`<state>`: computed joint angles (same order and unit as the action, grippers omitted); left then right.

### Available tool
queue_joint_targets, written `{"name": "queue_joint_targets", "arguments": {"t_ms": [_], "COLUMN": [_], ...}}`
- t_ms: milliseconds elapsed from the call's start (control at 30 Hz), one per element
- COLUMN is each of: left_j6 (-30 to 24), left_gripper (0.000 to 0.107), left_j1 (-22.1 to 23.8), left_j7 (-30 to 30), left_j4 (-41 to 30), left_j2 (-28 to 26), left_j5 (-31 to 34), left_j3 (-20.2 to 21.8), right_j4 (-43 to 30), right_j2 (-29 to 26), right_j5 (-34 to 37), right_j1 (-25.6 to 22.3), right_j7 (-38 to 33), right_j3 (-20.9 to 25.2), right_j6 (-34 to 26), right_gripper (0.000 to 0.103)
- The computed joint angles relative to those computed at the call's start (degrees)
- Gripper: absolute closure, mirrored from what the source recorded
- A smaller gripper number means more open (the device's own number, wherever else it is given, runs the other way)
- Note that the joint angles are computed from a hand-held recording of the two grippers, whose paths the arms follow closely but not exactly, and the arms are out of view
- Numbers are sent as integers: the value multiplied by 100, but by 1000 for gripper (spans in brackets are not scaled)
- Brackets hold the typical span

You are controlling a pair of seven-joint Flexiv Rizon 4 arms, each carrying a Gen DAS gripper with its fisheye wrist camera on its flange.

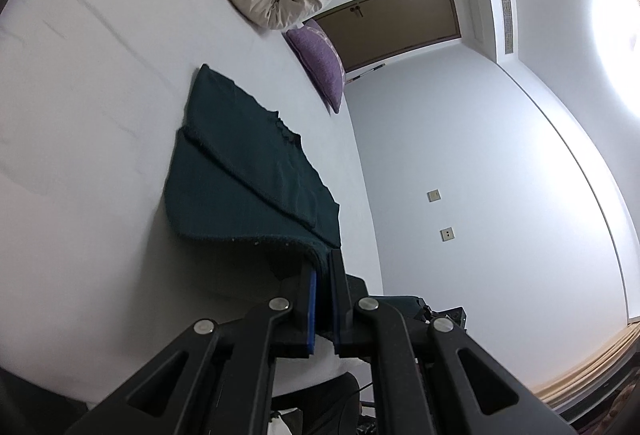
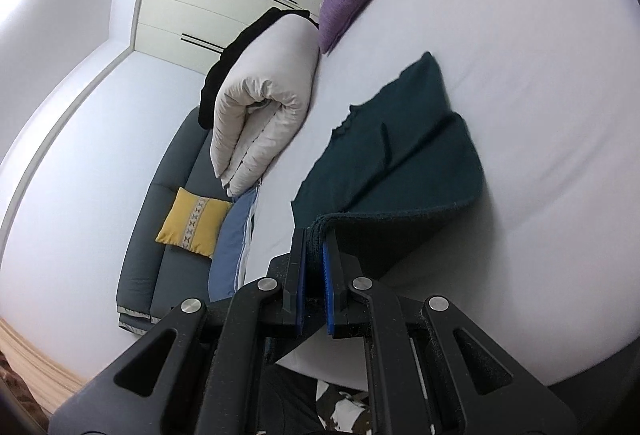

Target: Fold small clothes

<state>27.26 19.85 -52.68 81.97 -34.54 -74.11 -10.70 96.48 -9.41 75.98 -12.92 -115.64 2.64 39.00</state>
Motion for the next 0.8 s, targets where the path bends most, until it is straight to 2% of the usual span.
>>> {"name": "queue_joint_targets", "arguments": {"t_ms": [300, 800], "left_j6": [181, 459], "left_gripper": [100, 100], "left_j1": [-4, -74], "left_j7": [-237, -1030], "left_j4": [-598, -2275], "left_j2": [-378, -1455], "left_j5": [144, 1023], "left_j3": [-160, -599], "right_j4": [-612, -1649], "right_j2": [-363, -1294], "right_j5": [-108, -679], "right_j1": [44, -64], "right_j7": [181, 635], "right_j3": [88, 605], "right_j6": [245, 789], "right_gripper": [97, 97]}}
